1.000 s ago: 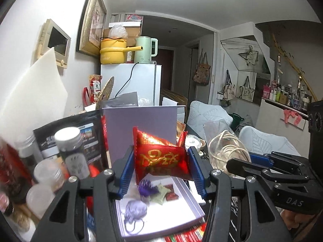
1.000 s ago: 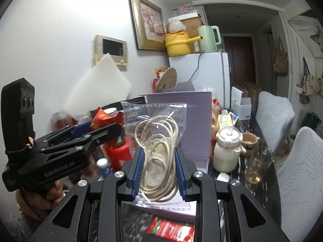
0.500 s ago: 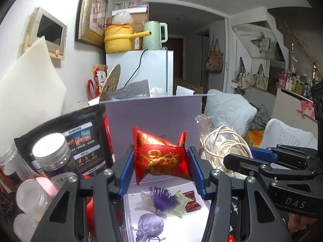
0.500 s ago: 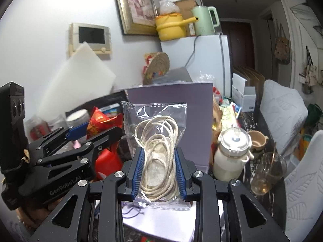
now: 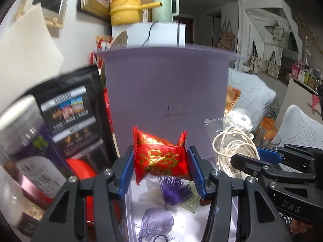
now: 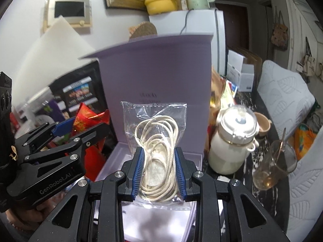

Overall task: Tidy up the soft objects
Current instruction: 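Lower both grippers into the box and open them to drop candy and cord bag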

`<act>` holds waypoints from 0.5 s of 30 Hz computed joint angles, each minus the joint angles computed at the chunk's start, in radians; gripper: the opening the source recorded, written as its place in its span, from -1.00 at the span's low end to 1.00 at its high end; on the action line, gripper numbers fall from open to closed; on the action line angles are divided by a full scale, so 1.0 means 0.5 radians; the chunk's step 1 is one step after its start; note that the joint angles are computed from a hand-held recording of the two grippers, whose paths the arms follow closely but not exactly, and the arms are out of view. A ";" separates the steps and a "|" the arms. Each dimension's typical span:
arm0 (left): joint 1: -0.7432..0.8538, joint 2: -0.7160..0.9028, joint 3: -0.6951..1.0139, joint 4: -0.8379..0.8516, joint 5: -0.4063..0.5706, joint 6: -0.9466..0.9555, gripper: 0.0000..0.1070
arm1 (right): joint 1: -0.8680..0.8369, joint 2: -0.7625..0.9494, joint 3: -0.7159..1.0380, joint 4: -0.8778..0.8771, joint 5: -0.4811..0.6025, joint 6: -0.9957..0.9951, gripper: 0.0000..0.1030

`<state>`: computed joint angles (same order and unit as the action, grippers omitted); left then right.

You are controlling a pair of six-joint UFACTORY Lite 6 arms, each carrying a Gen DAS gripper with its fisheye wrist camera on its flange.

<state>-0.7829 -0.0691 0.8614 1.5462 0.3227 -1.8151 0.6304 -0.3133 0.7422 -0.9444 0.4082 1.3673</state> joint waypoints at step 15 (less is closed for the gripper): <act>0.124 0.492 0.136 0.060 -0.142 -0.104 -0.05 | -0.191 0.486 0.000 -0.227 -0.205 0.209 -0.42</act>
<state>-0.7210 0.1767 0.9295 1.5763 0.2517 -1.8671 0.5350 -0.0704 0.7421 -1.0581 0.3058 1.4718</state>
